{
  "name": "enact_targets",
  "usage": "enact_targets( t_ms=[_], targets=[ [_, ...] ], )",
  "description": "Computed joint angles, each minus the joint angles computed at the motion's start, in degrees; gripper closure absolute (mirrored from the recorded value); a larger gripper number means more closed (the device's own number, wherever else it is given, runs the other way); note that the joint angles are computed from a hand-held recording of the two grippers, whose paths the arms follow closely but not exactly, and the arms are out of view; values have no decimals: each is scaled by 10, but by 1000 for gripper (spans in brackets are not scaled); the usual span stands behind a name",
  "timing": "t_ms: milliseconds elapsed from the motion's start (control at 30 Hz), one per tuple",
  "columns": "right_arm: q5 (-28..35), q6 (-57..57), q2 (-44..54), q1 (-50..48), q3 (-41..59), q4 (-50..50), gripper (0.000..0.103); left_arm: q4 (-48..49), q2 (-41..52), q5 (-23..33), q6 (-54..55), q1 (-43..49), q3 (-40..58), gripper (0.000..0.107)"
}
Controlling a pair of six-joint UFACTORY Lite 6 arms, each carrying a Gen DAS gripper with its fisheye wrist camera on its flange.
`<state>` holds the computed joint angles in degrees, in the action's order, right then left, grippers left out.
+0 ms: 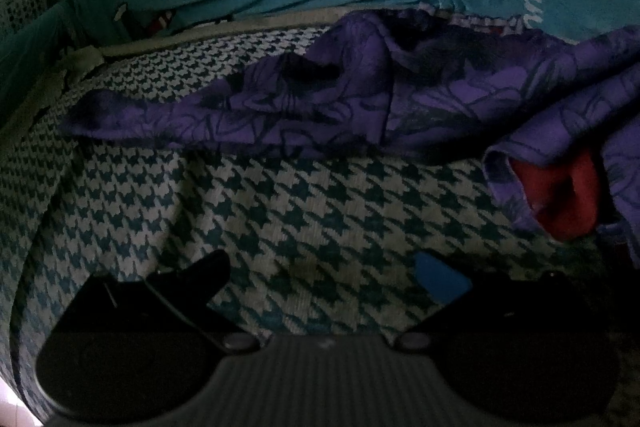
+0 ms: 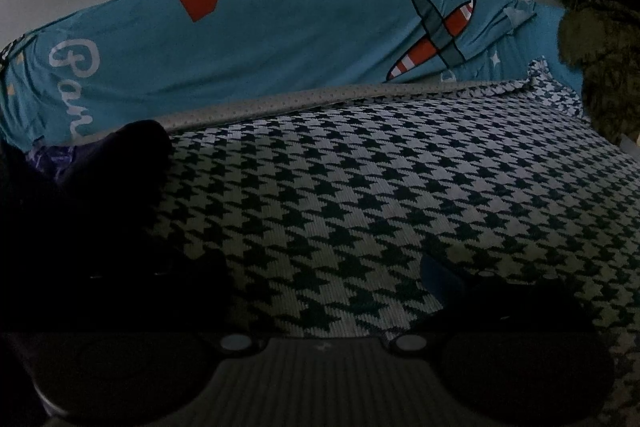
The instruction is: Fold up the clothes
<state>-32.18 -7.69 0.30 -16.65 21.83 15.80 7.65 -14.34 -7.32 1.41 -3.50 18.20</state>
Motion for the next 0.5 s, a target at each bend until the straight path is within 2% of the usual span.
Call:
enact_targets(
  t_ms=[100,200,233,367,500],
  targets=[
    [0,0,0,1,0,1,0,46,-20,2,-44,9,-6,4],
    [-1,2,1,-1,0,-3,0,-39,-32,0,40,8,-10,4],
    [-1,3,2,-1,0,-4,0,-40,-33,0,40,8,-10,4],
    [-2,2,4,0,2,-2,0,28,-38,5,-23,18,-10,4],
    [-2,3,3,-1,1,-3,0,181,-48,2,-163,46,-11,4]
  ],
)
